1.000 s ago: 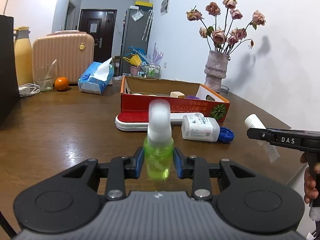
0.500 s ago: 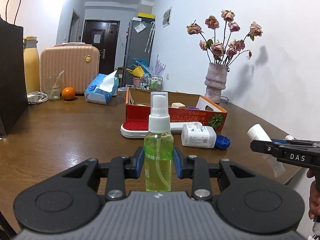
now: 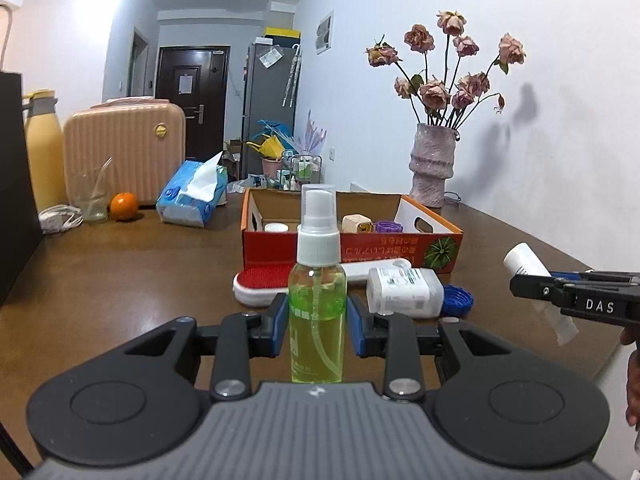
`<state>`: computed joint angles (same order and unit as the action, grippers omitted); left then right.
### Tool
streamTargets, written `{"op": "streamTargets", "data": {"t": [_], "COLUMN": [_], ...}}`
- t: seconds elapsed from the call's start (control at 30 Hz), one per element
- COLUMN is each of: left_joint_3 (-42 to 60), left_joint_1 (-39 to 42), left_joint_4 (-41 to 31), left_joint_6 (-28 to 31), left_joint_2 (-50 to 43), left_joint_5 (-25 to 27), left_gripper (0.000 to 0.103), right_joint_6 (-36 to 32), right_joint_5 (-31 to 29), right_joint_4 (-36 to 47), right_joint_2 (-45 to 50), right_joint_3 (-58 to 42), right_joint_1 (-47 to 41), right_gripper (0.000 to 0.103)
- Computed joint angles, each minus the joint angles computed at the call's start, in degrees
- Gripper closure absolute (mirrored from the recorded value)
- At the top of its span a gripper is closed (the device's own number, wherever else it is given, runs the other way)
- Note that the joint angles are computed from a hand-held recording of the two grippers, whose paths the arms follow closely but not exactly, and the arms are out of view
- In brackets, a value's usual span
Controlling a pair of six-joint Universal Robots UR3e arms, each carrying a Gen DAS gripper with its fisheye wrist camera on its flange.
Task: Organize rigid objects
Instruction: 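Carry the spray bottle and tube into the box and open both grippers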
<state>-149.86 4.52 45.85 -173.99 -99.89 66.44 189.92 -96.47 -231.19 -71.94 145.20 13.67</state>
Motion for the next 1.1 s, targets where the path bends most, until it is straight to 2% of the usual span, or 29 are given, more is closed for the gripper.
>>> {"op": "streamTargets", "data": {"t": [0.2, 0.33, 0.43, 0.73, 0.93, 1.03, 1.1], "left_joint_3": [15.84, 28.9, 40.32, 76.19, 99.08, 114.22, 121.06], "left_joint_1": [-4.28, -6.29, -7.07, -10.1, -10.56, -11.29, -11.7], "left_joint_4": [-8.6, -15.22, -22.3, -40.22, -58.19, -68.81, -70.13], "left_joint_6": [-0.72, -0.54, 0.29, 6.18, 8.24, 9.42, 9.78], "left_joint_2": [-5.91, -11.58, -16.35, -36.43, -48.14, -56.46, -61.22], "left_joint_5": [3.54, 6.29, 6.5, 10.28, 8.57, 9.27, 10.25], "left_gripper": [0.072, 0.072, 0.072, 0.072, 0.072, 0.072, 0.071], "right_joint_6": [-3.31, -5.24, -6.92, -10.03, -12.43, -13.58, -14.79], "right_joint_5": [7.77, 11.34, 13.87, 16.87, 16.22, 15.48, 15.04], "right_joint_4": [6.95, 12.91, 19.12, 39.86, 52.94, 58.36, 61.46], "right_joint_2": [0.69, 3.43, 6.39, 22.06, 32.54, 37.56, 40.93], "right_joint_3": [-7.85, -16.36, -24.95, -55.42, -73.89, -82.43, -88.14], "right_joint_1": [-7.17, -11.07, -13.68, -17.33, -17.25, -16.84, -16.46], "right_gripper": [0.076, 0.076, 0.076, 0.076, 0.076, 0.076, 0.076]}}
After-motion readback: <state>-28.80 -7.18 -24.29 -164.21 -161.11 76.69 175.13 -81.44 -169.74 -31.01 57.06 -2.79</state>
